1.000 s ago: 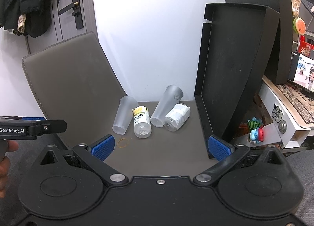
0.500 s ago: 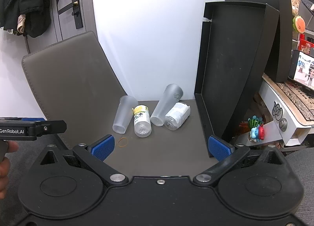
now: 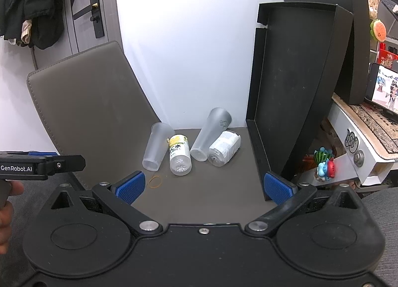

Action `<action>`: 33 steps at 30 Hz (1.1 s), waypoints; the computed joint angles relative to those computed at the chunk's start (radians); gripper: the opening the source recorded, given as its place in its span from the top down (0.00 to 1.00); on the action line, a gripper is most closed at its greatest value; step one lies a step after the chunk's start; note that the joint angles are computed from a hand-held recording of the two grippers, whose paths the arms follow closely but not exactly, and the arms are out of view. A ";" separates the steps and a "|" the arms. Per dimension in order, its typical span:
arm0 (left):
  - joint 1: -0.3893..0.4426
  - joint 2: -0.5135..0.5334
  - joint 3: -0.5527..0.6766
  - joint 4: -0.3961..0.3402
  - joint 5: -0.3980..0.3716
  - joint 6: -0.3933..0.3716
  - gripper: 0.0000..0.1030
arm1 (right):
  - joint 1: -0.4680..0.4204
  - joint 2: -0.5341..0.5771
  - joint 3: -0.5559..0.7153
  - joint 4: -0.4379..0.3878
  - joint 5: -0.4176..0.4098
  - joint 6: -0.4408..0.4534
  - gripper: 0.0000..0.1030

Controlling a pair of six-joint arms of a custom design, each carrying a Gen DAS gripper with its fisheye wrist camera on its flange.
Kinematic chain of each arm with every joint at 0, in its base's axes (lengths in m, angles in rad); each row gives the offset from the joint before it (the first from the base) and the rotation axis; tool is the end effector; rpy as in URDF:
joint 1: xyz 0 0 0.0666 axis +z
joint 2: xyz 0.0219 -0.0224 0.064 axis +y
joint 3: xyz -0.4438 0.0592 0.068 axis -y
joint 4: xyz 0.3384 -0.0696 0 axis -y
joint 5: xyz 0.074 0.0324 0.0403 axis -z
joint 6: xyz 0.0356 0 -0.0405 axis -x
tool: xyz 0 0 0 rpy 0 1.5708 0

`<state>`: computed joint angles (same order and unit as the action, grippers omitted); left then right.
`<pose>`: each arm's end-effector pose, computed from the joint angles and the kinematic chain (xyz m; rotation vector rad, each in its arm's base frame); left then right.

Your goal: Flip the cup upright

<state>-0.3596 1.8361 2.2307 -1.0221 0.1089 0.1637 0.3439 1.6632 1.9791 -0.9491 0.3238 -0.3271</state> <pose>0.5645 -0.2168 0.6068 0.2790 2.2070 -0.4105 0.5114 0.1707 0.6074 0.1605 2.1605 0.0270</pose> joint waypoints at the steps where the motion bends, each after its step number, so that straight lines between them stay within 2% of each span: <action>1: 0.000 0.001 0.002 -0.001 -0.001 -0.001 0.15 | 0.000 0.000 0.000 0.000 0.000 0.000 0.00; 8: 0.004 0.007 0.006 -0.002 -0.004 0.005 0.15 | -0.001 0.007 0.007 -0.002 -0.004 -0.003 0.00; 16: 0.011 0.039 0.051 -0.037 -0.002 0.009 0.15 | -0.010 0.022 0.014 -0.007 -0.022 -0.012 0.00; 26: 0.022 0.101 0.149 -0.102 -0.003 0.018 0.15 | -0.026 0.053 0.043 -0.018 -0.044 -0.021 0.00; 33: 0.028 0.172 0.273 -0.180 -0.007 0.023 0.15 | -0.041 0.080 0.072 -0.029 -0.059 -0.026 0.00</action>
<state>-0.3316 2.0083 2.5038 -1.2022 0.1023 0.1866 0.3034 1.7433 2.0514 -0.9786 0.2649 -0.3535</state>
